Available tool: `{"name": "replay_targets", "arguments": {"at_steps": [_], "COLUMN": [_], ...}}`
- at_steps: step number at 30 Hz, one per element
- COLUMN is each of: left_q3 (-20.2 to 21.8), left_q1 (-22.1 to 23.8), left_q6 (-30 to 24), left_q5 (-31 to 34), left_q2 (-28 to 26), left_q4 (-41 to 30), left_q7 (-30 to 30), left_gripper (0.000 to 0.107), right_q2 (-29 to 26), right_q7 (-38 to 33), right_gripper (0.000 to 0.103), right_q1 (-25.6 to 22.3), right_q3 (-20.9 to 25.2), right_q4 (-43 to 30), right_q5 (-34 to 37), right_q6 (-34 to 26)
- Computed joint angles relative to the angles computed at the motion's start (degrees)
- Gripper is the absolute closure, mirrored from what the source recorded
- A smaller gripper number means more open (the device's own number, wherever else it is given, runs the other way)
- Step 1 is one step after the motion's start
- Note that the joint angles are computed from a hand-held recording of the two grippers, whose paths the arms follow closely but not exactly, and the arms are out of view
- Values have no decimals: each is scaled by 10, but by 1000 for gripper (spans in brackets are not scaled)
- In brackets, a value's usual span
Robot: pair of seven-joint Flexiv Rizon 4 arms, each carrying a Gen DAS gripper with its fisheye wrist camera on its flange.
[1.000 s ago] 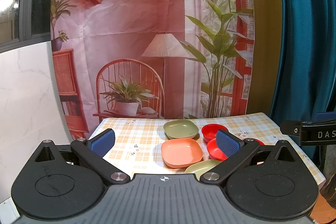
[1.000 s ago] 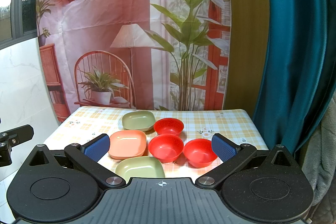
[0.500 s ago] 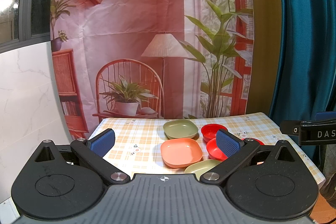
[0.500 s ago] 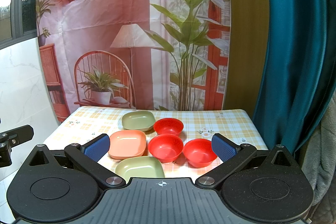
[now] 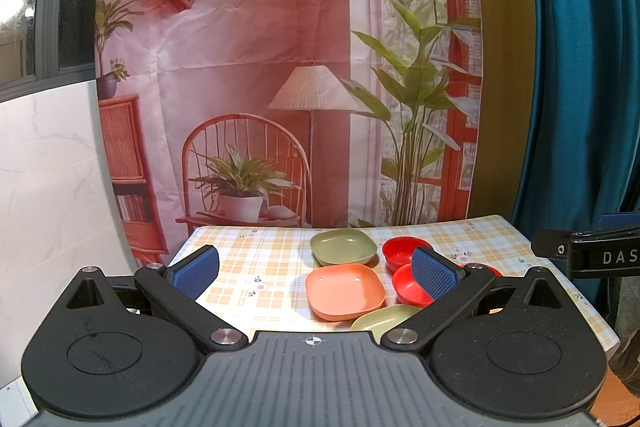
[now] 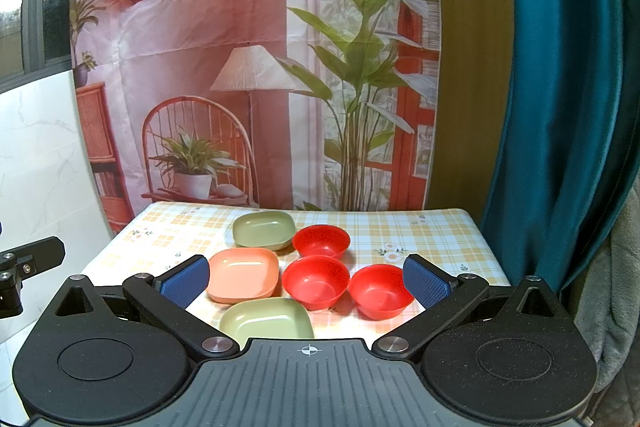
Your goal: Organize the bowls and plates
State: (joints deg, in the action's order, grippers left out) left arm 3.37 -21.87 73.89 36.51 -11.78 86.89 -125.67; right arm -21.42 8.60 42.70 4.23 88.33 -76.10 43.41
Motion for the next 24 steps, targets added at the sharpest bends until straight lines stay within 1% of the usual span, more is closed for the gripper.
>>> {"name": "replay_targets", "arguments": {"at_steps": [5, 8, 9, 10, 12, 14, 17, 19, 21, 24], "left_q3": [-5, -7, 1, 15, 30, 29, 20, 25, 36, 43], "left_q1": [6, 15, 10, -1, -14, -11, 5, 8, 8, 9], "left_q6": [4, 27, 32, 30, 19, 4, -5, 0, 8, 9], "left_q5": [-19, -42, -34, -12, 16, 12, -30, -51, -70, -104], "left_q2": [-2, -10, -15, -22, -37, -57, -89, -112, -135, -168], "left_q4": [2, 5, 0, -12, -35, -56, -81, -98, -115, -140], "left_q7": [15, 31, 23, 7, -6, 14, 57, 69, 73, 92], "left_gripper": [4, 4, 4, 4, 4, 4, 4, 4, 4, 4], "right_q2": [0, 5, 4, 0, -6, -18, -47, -67, -90, -123], "right_q7": [15, 66, 72, 74, 86, 92, 70, 60, 33, -24], "right_gripper": [0, 0, 0, 0, 0, 0, 0, 0, 0, 0], "right_q1": [-2, -17, -22, -27, -39, -54, -63, -65, -65, -73], "right_q3": [-3, -12, -13, -15, -21, -28, -41, -52, -58, -63], "right_q4": [2, 13, 12, 7, 1, -12, -45, -65, -89, -119], "right_q5": [-12, -66, -76, -81, -103, -121, -109, -99, -62, 4], "right_q6": [8, 55, 65, 72, 97, 132, 148, 156, 160, 195]}}
